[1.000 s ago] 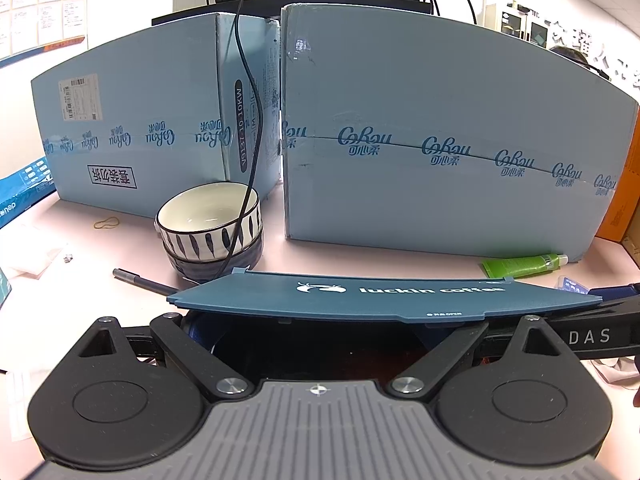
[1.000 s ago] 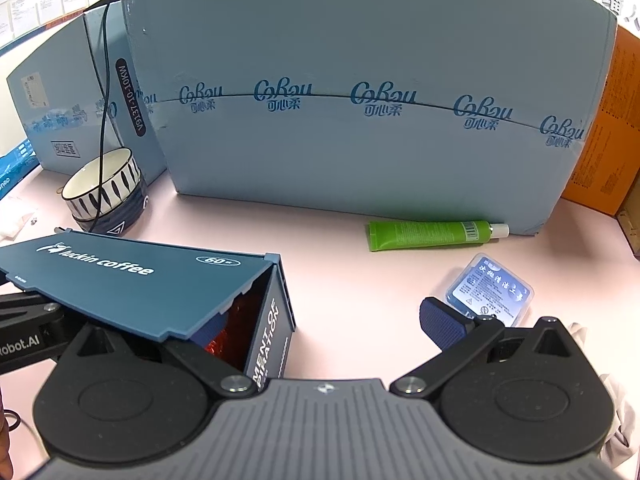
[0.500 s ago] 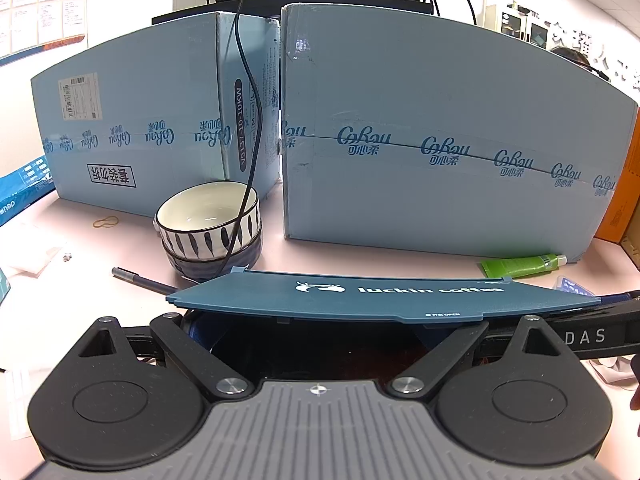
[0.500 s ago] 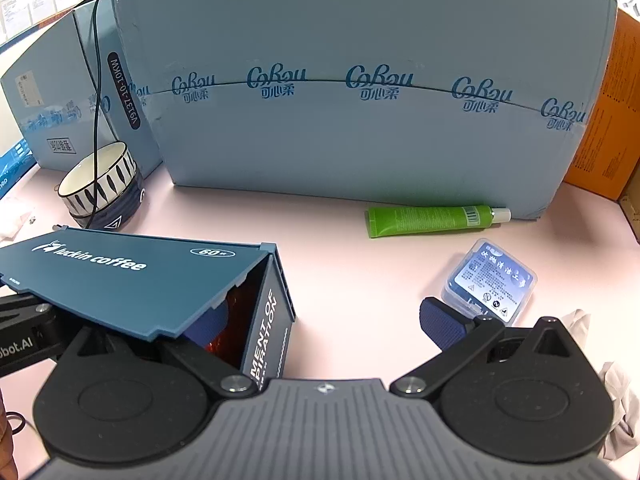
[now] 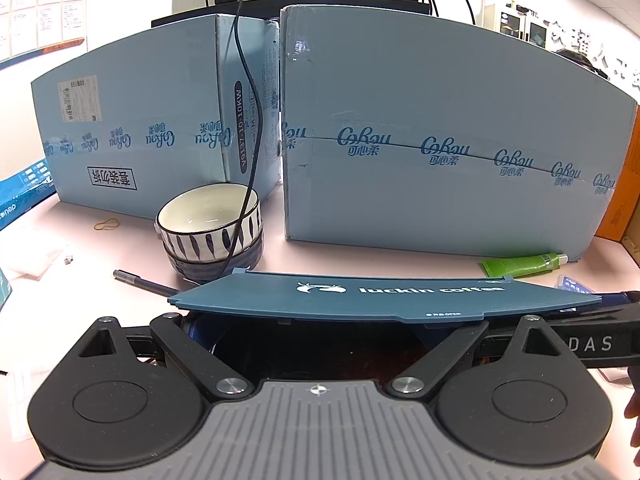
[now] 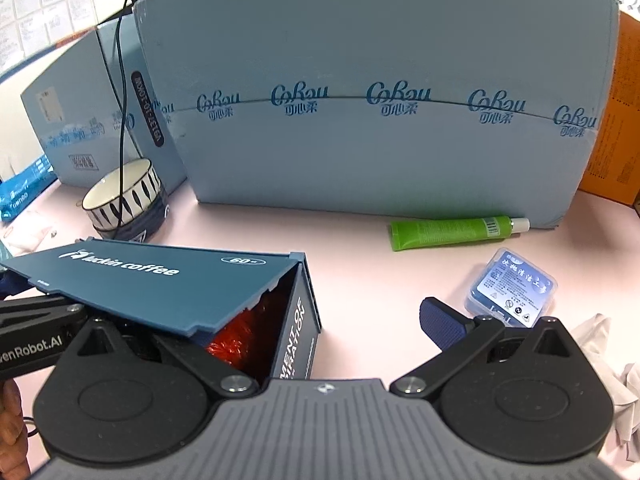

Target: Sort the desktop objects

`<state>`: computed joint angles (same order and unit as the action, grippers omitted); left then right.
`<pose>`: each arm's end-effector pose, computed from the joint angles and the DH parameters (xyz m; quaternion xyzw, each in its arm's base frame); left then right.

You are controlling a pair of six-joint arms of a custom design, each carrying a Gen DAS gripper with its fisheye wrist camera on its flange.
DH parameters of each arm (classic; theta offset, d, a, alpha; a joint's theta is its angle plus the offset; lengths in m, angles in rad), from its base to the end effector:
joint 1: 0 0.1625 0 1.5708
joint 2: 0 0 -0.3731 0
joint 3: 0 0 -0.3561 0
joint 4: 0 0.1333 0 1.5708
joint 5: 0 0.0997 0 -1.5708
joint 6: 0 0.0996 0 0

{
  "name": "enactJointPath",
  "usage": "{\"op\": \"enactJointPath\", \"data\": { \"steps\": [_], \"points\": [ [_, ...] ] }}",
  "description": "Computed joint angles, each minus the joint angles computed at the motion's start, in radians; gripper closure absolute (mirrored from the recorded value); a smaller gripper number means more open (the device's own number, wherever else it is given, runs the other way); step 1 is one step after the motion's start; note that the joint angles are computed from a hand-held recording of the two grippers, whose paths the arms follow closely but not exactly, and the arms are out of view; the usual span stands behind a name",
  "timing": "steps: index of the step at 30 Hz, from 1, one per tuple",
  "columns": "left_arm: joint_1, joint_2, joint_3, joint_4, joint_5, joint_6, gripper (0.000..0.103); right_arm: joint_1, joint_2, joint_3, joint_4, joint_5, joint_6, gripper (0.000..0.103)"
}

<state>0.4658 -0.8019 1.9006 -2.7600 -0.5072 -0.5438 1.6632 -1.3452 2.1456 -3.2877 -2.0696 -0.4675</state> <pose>-0.3701 -0.4327 0.0743 0.2164 0.8337 -0.3984 0.3153 0.1279 -0.4517 0.2965 0.1352 -0.8654 0.3799 0.2974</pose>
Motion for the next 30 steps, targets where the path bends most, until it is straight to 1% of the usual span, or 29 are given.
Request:
{"op": "enactJointPath", "data": {
  "steps": [4, 7, 12, 18, 26, 30],
  "points": [
    [-0.003, -0.003, 0.004, 0.005, 0.009, -0.008, 0.01, -0.015, -0.004, 0.039, -0.101, 0.063, -0.006, 0.0],
    [-0.006, -0.01, 0.009, 0.021, 0.013, -0.024, 0.01, -0.014, 0.013, 0.053, -0.174, 0.072, -0.038, 0.0],
    [-0.012, -0.027, 0.028, 0.054, 0.011, -0.058, 0.01, -0.023, 0.016, 0.057, -0.175, 0.09, -0.025, 0.0],
    [-0.024, -0.046, 0.05, 0.09, 0.024, -0.099, 0.01, -0.025, 0.021, 0.074, -0.208, 0.095, -0.022, 0.0],
    [-0.04, -0.078, 0.082, 0.163, 0.02, -0.176, 0.01, -0.039, 0.006, 0.093, -0.181, 0.097, -0.005, 0.0],
    [-0.049, -0.093, 0.098, 0.184, 0.021, -0.205, 0.01, -0.041, 0.003, 0.103, -0.195, 0.101, 0.0, 0.0]
  ]
}}
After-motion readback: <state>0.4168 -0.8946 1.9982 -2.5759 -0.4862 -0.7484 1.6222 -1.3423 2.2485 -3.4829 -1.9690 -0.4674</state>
